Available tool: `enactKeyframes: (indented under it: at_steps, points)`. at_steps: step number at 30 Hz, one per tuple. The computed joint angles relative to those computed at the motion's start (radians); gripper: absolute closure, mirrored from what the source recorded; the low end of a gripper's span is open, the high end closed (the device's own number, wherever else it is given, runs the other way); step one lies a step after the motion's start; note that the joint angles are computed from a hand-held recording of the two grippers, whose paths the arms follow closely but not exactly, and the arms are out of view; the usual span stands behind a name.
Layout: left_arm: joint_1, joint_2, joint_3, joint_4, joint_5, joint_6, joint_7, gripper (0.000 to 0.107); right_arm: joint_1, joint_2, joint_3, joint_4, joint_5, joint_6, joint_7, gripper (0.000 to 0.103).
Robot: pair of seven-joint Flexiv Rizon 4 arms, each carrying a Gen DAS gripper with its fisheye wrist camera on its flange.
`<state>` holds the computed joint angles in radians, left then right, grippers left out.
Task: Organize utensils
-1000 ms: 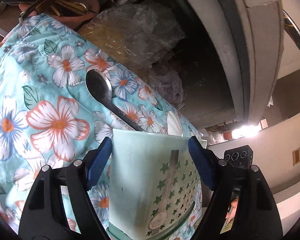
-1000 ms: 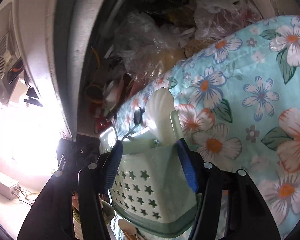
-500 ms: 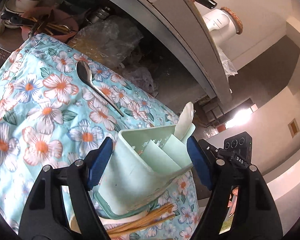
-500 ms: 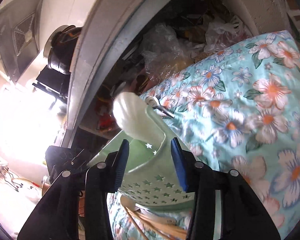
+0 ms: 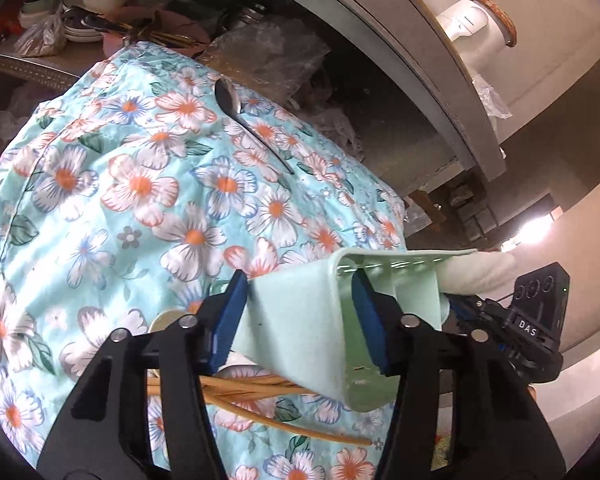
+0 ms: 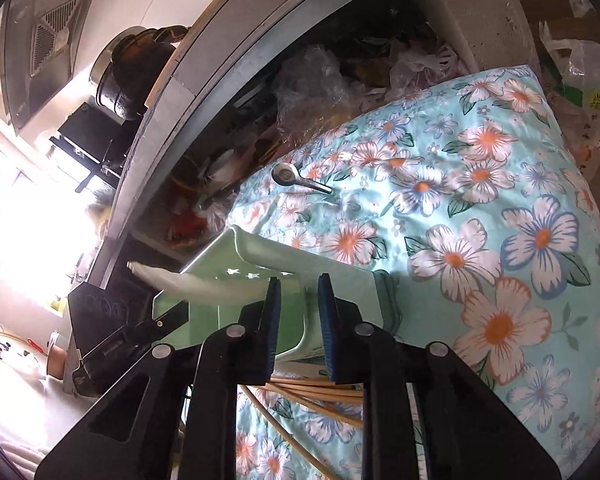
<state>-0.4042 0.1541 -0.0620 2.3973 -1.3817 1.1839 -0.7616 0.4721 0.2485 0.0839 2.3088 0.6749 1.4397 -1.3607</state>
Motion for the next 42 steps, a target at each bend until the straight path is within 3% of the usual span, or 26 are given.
enactKeyframes:
  at_steps: [2, 8, 16, 22, 25, 30, 37, 42]
  points:
    - [0.009, -0.004, -0.004, 0.005, 0.065, 0.040, -0.040, 0.076, 0.003, 0.001, 0.006, 0.006, -0.002, 0.015, 0.001, 0.088]
    - [0.017, -0.024, 0.005, -0.018, 0.124, 0.067, -0.065, 0.078, 0.001, -0.024, 0.007, -0.011, -0.023, 0.028, 0.036, 0.092]
    - [0.077, -0.061, 0.024, -0.099, 0.325, -0.017, -0.179, 0.078, -0.055, -0.041, 0.038, -0.041, -0.095, -0.012, 0.168, 0.092]
    - [0.110, -0.110, 0.016, -0.144, 0.433, -0.056, -0.244, 0.078, -0.055, -0.072, 0.030, -0.042, -0.083, -0.013, 0.193, 0.092]
    - [0.113, -0.128, 0.009, -0.150, 0.396, -0.055, -0.237, 0.075, -0.024, -0.072, -0.012, -0.072, 0.063, -0.028, 0.090, 0.092]
    - [0.122, -0.129, 0.008, -0.160, 0.356, -0.090, -0.210, 0.069, -0.051, -0.078, 0.012, -0.091, 0.110, -0.027, 0.076, 0.089]
    - [0.130, -0.136, 0.007, -0.168, 0.323, -0.103, -0.197, 0.058, -0.050, -0.091, 0.018, -0.121, 0.208, 0.013, -0.006, 0.075]
    - [0.126, -0.125, 0.006, -0.160, 0.272, -0.087, -0.173, 0.049, -0.062, -0.099, 0.042, -0.110, 0.196, 0.063, 0.014, 0.066]
